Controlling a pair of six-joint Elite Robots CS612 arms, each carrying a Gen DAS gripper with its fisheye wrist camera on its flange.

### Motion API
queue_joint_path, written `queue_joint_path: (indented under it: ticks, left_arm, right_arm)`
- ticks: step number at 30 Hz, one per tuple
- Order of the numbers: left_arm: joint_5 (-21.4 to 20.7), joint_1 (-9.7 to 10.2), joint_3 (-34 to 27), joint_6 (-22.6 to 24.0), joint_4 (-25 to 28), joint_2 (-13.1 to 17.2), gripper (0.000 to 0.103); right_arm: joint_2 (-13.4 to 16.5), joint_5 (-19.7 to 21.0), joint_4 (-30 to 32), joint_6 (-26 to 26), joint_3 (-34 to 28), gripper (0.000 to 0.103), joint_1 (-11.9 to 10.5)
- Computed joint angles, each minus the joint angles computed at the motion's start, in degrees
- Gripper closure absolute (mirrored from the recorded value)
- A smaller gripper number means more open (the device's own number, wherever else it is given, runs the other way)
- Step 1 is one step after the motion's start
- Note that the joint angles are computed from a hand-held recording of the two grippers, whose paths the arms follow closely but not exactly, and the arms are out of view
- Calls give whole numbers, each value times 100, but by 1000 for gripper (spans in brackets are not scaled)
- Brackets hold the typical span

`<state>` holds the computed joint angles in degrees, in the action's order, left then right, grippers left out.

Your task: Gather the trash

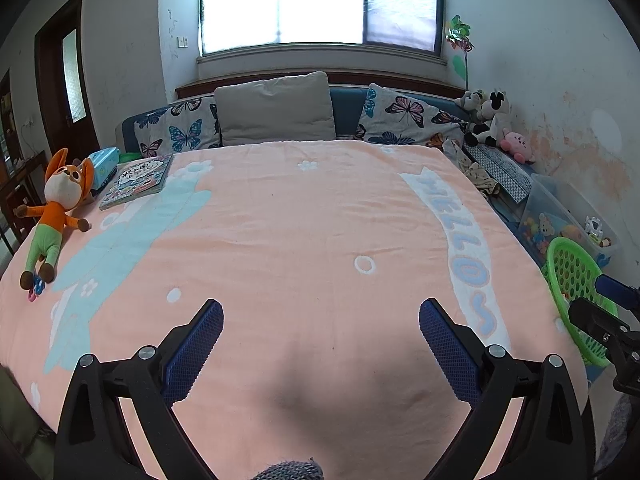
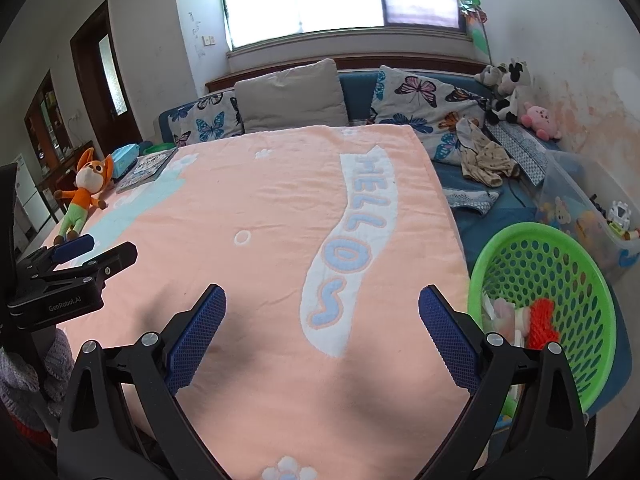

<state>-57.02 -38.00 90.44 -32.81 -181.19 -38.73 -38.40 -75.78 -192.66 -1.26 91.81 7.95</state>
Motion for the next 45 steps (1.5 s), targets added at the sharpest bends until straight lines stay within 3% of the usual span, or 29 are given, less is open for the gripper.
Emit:
queue_joint_path:
  ticks: [45]
  left_arm:
    - [54, 26, -130, 75, 19, 81, 8]
  right_arm:
    - [110, 41, 117, -34, -169, 7, 6]
